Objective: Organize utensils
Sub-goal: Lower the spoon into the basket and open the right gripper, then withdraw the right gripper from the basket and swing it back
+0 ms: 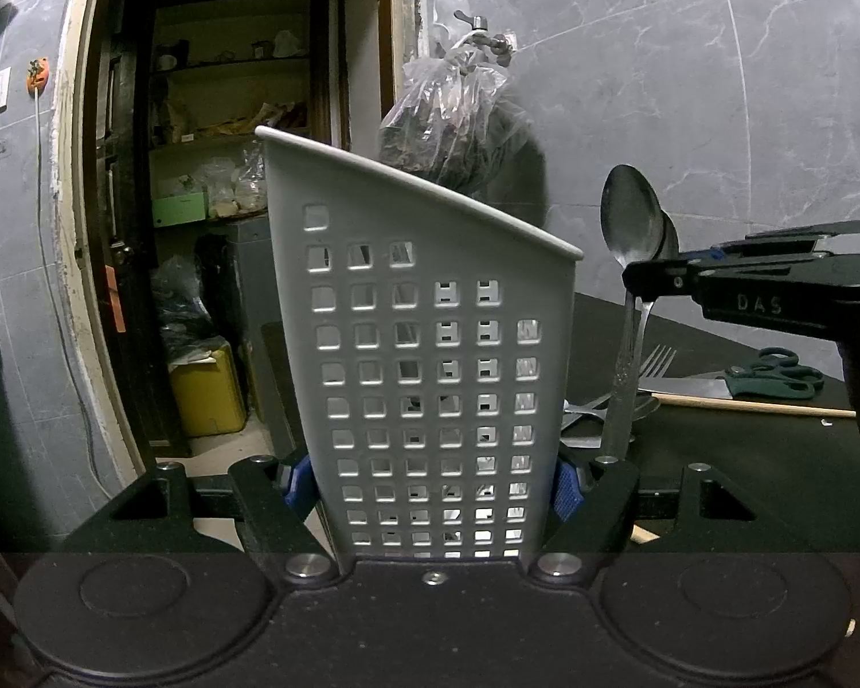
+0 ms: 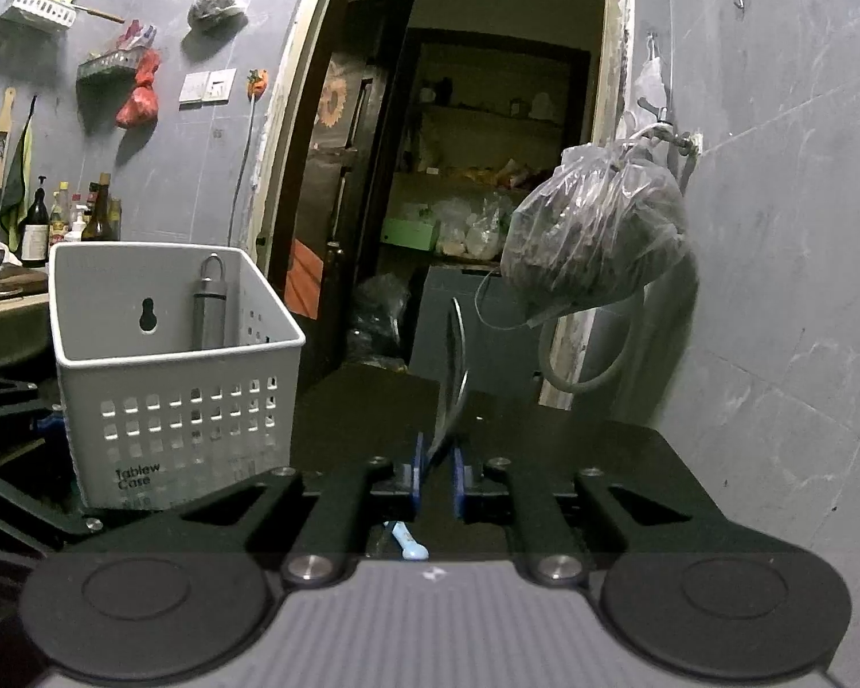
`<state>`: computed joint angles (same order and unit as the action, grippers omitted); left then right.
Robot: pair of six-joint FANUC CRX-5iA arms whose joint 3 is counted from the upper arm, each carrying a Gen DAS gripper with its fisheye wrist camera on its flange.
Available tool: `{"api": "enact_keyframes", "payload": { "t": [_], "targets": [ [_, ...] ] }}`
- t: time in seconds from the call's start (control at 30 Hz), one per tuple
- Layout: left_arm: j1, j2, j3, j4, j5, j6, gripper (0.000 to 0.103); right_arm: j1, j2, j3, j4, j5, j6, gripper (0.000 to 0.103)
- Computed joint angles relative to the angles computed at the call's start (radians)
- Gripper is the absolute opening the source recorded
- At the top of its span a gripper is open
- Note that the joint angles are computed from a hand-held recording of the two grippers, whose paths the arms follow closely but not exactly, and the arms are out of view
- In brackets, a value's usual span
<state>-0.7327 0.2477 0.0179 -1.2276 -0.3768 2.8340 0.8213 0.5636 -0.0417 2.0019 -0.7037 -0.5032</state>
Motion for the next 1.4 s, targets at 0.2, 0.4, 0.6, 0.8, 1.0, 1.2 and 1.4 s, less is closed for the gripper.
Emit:
{"api": "enact_keyframes", "payload": {
  "t": [0.2, 0.4, 0.6, 0.8, 1.0, 1.2, 1.4],
  "targets": [
    [0.002, 0.002, 0.001, 0.002, 0.002, -0.002, 0.076, 0.011, -0.006, -0.005, -0.099, -0.003, -0.014, 0.012],
    [0.001, 0.003, 0.002, 0.001, 0.001, 0.0, 0.076, 0.017, -0.043, -0.064, -0.106, -0.071, -0.101, 0.008],
    [0.004, 0.004, 0.005, 0.012, 0.003, -0.011, 0.075, 0.016, -0.06, -0.078, -0.037, -0.121, -0.138, 0.002],
    [0.005, 0.004, 0.005, 0.015, 0.004, -0.014, 0.075, 0.002, -0.067, -0.058, 0.051, -0.106, -0.167, 0.002],
    [0.003, 0.004, 0.006, 0.009, 0.0, -0.009, 0.075, -0.023, -0.083, -0.037, 0.193, -0.118, -0.269, 0.002],
    [0.003, 0.004, 0.005, 0.011, 0.001, -0.012, 0.075, -0.079, -0.091, 0.017, 0.465, -0.137, -0.517, 0.002],
    [0.006, 0.002, 0.003, 0.021, 0.006, -0.023, 0.075, -0.137, -0.043, 0.15, 0.713, -0.012, -0.768, 0.002]
  ]
}}
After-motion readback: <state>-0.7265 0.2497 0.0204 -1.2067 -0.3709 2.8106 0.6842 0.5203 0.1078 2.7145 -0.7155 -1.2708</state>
